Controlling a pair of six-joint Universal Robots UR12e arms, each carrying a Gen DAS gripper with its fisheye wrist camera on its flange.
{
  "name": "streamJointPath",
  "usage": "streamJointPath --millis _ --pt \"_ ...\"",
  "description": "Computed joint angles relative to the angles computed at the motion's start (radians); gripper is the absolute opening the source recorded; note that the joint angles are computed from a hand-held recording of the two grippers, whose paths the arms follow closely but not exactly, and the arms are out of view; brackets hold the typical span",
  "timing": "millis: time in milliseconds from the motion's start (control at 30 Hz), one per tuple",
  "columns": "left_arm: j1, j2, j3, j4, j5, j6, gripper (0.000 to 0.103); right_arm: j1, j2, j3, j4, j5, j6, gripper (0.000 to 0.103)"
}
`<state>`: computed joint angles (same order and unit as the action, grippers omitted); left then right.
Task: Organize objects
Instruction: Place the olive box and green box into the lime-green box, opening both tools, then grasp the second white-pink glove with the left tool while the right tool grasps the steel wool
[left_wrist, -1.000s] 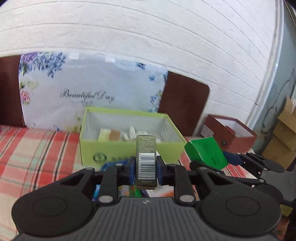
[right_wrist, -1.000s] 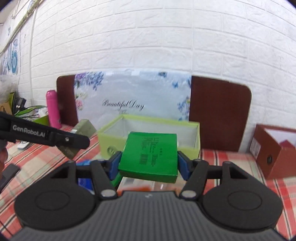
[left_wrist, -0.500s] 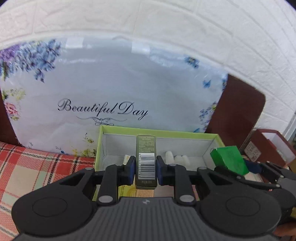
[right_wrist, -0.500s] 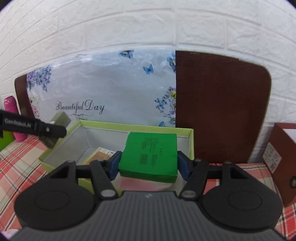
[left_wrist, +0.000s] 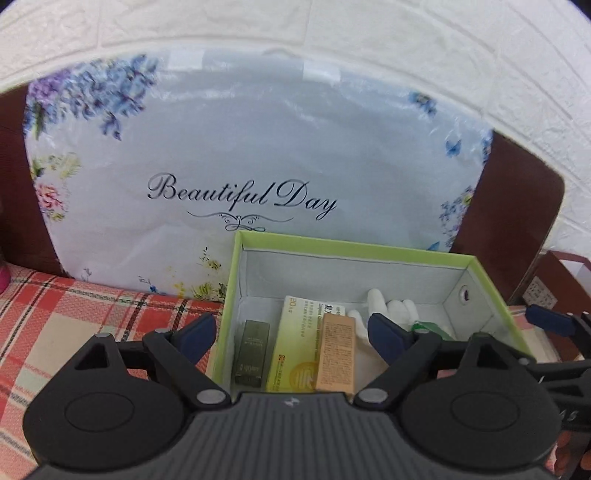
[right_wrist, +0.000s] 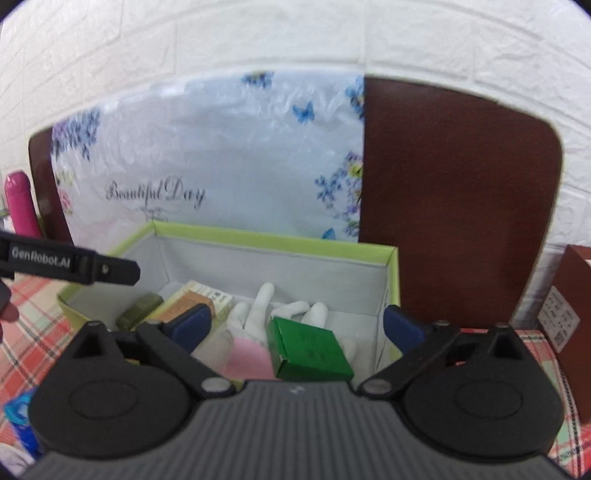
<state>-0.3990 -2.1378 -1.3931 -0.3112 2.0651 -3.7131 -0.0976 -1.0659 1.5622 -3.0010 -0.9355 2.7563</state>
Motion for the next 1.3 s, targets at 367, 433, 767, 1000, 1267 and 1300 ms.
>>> streamJointPath --millis 367,433,767,1000,1267,1300 --pt "-0.145 0.076 -0.061 -0.040 0.176 -0.044 0.092 -0.126 -0.180 0.232 -0.198 0.186 0.122 0.103" --pt "-0.170 0.083 -0.079 -0.051 0.196 -0.049 0.092 -0.147 -0.216 0.290 -0.233 0.186 0.107 0.103" --pt "-0.239 0.096 -0.147 -0.081 0.197 -0.163 0.092 -0.240 -0.327 0.509 -0.259 0.214 0.048 0.103" --pt "-0.255 0.104 -0.178 -0.131 0.179 -0.215 0.092 -0.267 -0.355 0.557 -0.132 0.222 0.064 0.103" --pt "-0.251 0.146 -0.266 -0.082 0.164 -0.225 0.092 -0.253 -0.395 0.564 0.069 0.156 -0.015 0.103" --pt "-0.248 0.155 -0.279 -0.076 0.167 -0.223 0.092 -0.249 -0.409 0.560 0.110 0.137 -0.031 0.103"
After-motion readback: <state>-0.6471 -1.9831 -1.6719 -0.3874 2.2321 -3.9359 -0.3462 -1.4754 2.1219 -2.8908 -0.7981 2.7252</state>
